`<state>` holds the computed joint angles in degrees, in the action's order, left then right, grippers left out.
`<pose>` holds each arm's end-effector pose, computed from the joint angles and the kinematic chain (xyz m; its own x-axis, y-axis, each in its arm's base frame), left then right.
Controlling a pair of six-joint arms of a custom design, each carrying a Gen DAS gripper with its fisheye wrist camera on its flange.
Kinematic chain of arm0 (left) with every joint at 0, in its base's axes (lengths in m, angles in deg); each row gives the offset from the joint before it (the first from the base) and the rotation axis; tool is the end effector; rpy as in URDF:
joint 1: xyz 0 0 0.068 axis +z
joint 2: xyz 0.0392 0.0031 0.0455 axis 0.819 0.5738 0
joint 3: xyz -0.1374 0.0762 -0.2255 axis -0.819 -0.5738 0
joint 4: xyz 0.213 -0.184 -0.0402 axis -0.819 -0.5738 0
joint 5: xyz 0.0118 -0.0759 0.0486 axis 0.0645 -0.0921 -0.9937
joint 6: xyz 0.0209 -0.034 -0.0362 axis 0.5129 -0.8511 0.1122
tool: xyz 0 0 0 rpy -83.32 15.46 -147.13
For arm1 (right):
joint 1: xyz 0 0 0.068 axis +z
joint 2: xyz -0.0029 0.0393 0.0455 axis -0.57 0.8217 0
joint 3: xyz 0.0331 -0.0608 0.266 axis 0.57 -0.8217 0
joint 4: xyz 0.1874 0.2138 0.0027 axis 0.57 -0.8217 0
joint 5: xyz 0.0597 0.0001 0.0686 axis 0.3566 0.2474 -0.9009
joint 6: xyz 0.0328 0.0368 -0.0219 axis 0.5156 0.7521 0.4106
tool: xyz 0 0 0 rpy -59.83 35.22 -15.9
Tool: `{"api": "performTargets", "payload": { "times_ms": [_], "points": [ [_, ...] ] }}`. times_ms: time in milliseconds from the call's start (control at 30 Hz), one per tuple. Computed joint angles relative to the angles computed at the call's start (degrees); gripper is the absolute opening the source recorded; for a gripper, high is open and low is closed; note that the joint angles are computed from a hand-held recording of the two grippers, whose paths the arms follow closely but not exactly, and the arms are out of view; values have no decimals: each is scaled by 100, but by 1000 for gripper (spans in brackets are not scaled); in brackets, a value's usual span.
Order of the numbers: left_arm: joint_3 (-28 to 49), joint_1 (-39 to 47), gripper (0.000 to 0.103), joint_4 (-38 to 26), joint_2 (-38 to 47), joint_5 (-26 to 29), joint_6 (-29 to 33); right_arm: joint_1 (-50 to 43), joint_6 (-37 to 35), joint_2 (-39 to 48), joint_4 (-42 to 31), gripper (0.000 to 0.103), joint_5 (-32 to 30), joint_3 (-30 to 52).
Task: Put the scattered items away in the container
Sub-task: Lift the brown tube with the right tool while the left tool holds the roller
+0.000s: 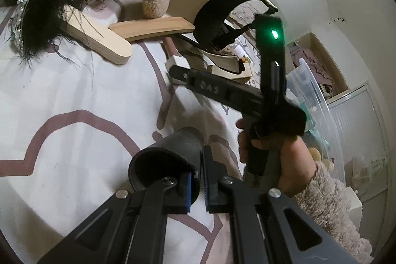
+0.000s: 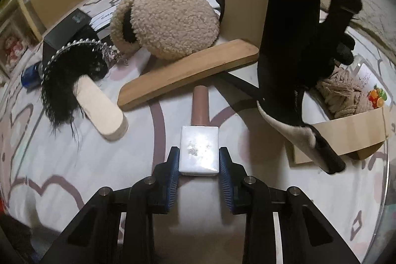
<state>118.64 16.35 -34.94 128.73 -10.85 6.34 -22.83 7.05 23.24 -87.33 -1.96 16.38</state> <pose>0.2211 -0.1711 0.2093 -0.6863 -0.6341 -0.3561 -0.2536 0.6676 -0.7000 0.4197 0.1016 0.2308 -0.5636 -0.6646 -0.4905 -0.7834 0.6184 0.0623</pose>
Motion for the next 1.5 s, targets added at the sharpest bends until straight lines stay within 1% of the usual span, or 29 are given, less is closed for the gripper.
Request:
{"api": "performTargets", "payload": {
  "times_ms": [100,267,600,767,867,967,1100,1233,1367,1400,1433,1500],
  "points": [
    [-86,26,8,56,-67,27,-62,-164,-353,-104,-121,32,-39,-100],
    [-167,0,8,58,-173,14,-197,-637,-1144,-470,-359,32,-142,-506],
    [-168,-67,10,-63,-210,-99,-317,-1694,-2299,-1223,-1257,32,-572,-1296],
    [-218,-85,10,-38,-205,-109,-440,-1963,-2893,-1695,-1538,32,-568,-1795],
    [-175,-128,10,-113,-185,-135,-464,-2119,-3420,-1927,-1784,32,-501,-2008],
    [-135,-175,10,-153,-146,-159,-464,-2215,-3828,-2209,-1781,32,-347,-2246],
    [-137,-219,11,-155,-132,-150,-488,-2320,-3875,-2351,-1561,32,-211,-2354],
    [-147,-241,11,-152,-134,-141,-506,-2389,-3542,-2107,-1436,32,-197,-2089],
    [-145,-245,11,-159,-131,-144,-507,-2354,-3218,-1955,-994,32,48,-1971],
    [-145,-243,11,-159,-132,-137,-505,-2347,-3148,-1868,-990,35,98,-1886],
    [-147,-242,11,-158,-135,-134,-506,-2350,-3095,-1826,-958,40,145,-1841],
    [-146,-242,11,-163,-135,-135,-502,-2327,-2984,-1941,-543,71,354,-2006]
  ]
}}
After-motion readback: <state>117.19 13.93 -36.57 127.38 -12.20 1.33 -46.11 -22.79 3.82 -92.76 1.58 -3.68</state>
